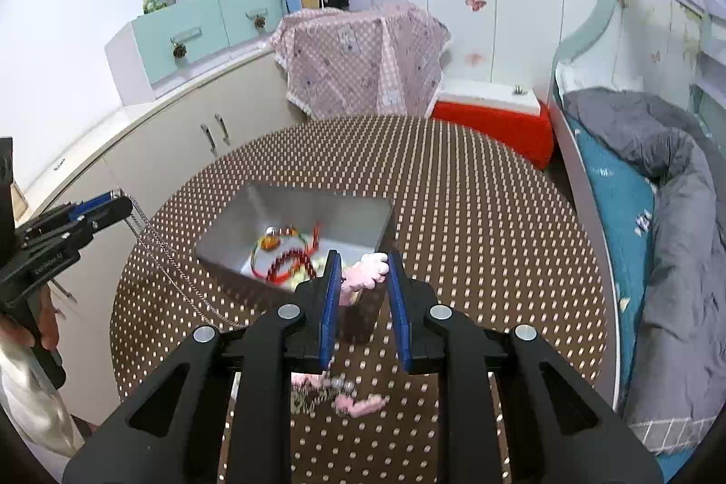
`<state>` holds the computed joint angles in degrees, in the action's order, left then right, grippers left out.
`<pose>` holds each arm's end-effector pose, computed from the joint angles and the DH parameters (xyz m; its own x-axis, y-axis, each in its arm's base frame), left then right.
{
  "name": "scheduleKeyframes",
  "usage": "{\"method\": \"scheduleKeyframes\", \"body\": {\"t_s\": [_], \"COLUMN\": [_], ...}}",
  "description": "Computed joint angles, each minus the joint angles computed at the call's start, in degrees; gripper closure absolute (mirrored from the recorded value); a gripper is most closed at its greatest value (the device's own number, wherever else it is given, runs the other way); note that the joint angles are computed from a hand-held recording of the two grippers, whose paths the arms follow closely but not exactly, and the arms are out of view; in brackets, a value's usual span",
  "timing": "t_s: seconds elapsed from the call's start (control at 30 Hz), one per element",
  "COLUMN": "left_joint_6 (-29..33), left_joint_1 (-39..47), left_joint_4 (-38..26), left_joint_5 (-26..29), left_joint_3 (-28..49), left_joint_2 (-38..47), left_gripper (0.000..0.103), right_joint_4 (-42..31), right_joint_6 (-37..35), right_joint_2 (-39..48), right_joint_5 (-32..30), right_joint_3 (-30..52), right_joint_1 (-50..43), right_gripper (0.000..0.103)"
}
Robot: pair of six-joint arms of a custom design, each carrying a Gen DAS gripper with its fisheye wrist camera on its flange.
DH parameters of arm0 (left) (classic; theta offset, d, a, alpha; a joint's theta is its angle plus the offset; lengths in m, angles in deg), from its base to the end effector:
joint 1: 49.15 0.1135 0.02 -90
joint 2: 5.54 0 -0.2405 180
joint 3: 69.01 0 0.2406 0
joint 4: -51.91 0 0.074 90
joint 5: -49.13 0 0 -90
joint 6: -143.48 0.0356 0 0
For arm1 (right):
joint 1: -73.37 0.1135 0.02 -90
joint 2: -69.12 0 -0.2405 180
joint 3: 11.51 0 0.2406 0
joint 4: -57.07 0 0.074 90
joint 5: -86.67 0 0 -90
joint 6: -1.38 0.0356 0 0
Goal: Organize jewelry
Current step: 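Lift the silver chain with the left gripper while the right carries pink charms over the tin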
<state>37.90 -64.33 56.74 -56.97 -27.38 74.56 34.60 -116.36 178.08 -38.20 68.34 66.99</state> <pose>0.2507 -0.0578 0.1408 -0.5227 -0.1256 -0.8432 -0.1159 0.9904 -0.0756 0.3724 -0.0212 0.1430 -0.5672 -0.3208 -0.7585 -0.5942 0.7971 0.1072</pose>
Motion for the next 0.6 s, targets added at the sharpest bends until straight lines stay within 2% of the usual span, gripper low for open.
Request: {"method": "scheduleKeyframes", "body": {"t_s": [0.33,0.6], "left_joint_6": [5.71,8.44], "left_joint_1": [-2.27,-3.98], "left_joint_4": [-4.64,-6.10], "left_joint_5": [-2.21,-2.24], "left_joint_3": [7.19,14.67], "left_joint_2": [-6.77,-4.76], "left_gripper": [0.078,0.078], "right_joint_4": [0.63,0.65], "right_joint_6": [1.10,1.86], "right_joint_2": [-3.05,-4.23], "right_joint_5": [-2.23,-3.66], "right_joint_3": [3.62,6.90], "right_joint_1": [0.82,1.80], "right_gripper": [0.084,0.084]}}
